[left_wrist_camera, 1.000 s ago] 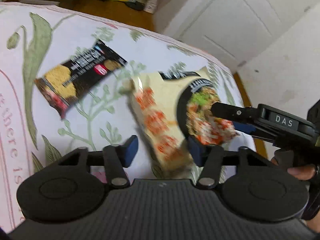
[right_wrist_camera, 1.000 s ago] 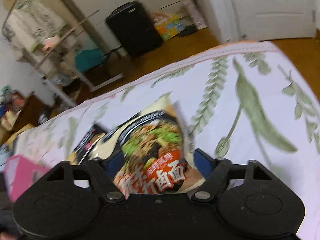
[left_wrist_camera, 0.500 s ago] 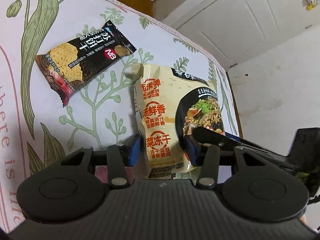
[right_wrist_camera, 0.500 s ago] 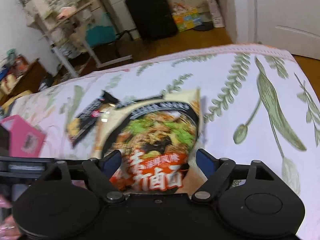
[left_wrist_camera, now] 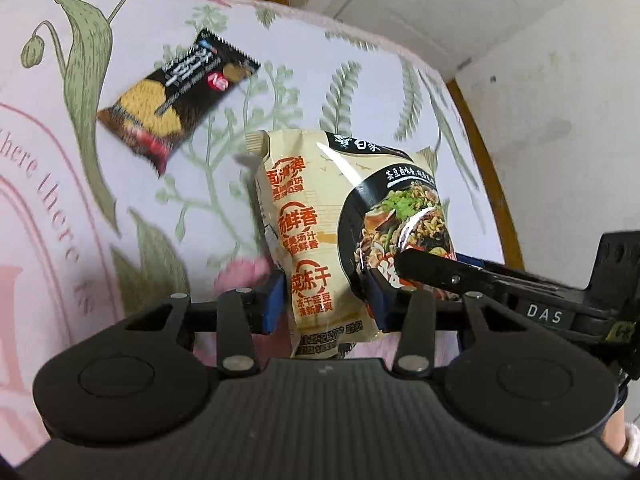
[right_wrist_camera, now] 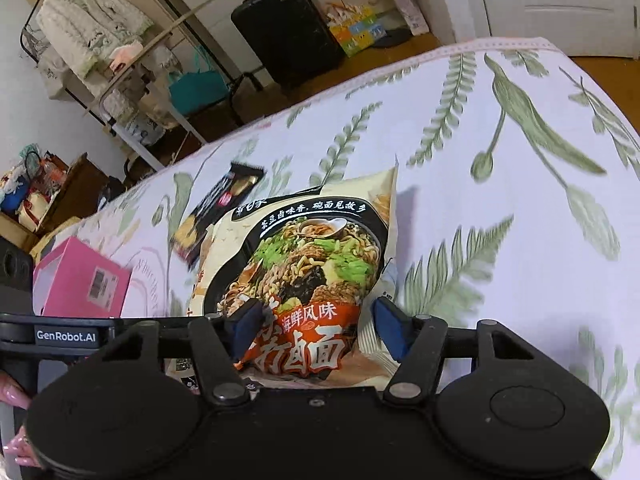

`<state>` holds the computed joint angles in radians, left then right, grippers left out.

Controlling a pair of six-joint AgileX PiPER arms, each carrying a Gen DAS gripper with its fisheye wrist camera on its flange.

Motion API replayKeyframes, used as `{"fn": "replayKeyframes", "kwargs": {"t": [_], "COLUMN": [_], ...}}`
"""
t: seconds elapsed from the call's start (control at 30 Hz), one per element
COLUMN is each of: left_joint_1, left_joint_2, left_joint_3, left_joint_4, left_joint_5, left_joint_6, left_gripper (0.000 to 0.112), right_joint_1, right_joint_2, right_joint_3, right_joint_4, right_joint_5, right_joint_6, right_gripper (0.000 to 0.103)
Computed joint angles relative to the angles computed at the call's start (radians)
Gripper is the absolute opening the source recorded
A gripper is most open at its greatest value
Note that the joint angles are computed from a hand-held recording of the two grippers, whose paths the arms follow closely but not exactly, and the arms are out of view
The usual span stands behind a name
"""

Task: Organize snacks
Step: 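Carry the noodle bag with both tools into the pink box and open them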

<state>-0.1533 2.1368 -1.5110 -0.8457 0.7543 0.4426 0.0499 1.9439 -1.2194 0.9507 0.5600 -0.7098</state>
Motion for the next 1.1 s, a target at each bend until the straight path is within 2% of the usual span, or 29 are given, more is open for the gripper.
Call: {"fn": "replayKeyframes", "kwargs": {"t": [0.2, 0.33, 0.63, 0.9, 1.1], "left_joint_1": [0.010, 0.018, 0.071, 0.241, 0.463], "left_joint_2": [-0.088, -0.159, -0.361, -0.529, -0.675], "left_joint_3": [0.092, 0.148, 0.304, 0.408, 0.480], "left_joint_4": [0.058, 0.102, 0.162, 0.137, 0.095], "left_joint_5": [0.043, 0.067, 0.111, 0.216, 0.279], "left_joint_6": [0.007, 0.010, 0.012, 0.062, 0.245], "left_gripper": [0.044, 0.045, 0.045, 0.045, 0.046], "right_joint_1": [0.062, 0.097, 0.196, 0.342, 0.404], "right_joint_2": [-0.083, -0.145, -0.240, -0.267, -0.235], "right_joint_3": [0.065, 0.103, 0.088, -0.040, -0.174], "right_joint_4": [-0.157, -0.226, -0.373, -0.510, -0.427], "right_joint_5": [0.018, 0.046, 0.148, 0.263, 0.348], "right_joint_6": [0.223, 0.312, 0.510, 0.661, 0.607], "right_gripper": [0.070, 0.071, 0.073, 0.074, 0.074]}}
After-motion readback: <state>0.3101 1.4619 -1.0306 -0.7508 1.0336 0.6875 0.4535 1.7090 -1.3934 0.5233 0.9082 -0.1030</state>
